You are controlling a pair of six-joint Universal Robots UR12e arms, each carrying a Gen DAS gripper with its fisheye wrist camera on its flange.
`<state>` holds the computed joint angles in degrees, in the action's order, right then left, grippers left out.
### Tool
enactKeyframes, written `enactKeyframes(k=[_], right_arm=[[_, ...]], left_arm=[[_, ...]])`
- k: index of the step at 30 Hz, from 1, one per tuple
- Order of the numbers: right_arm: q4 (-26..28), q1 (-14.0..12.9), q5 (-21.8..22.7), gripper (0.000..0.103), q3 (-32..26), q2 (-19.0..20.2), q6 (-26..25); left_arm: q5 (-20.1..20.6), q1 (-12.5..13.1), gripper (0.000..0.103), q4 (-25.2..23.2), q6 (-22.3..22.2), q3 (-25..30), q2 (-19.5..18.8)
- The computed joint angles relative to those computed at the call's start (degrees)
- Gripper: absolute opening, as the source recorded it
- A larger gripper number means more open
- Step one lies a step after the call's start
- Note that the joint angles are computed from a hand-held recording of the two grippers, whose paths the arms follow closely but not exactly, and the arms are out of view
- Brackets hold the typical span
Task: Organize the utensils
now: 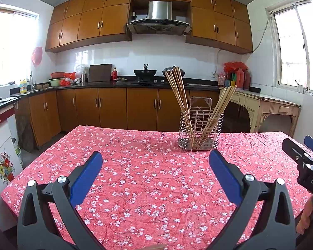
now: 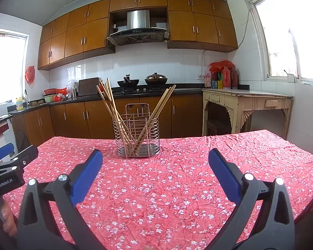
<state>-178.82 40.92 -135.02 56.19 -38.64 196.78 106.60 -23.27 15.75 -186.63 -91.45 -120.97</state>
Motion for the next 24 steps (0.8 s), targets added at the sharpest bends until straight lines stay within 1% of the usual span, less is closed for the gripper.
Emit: enactKeyframes(k=[24], right_arm=[[-0.34, 0.00, -0.08, 0.099, 0.08, 0.02, 0.14]], left_arm=[[-0.40, -0.11, 0.101, -0.11, 0.04, 0.21, -0.13]])
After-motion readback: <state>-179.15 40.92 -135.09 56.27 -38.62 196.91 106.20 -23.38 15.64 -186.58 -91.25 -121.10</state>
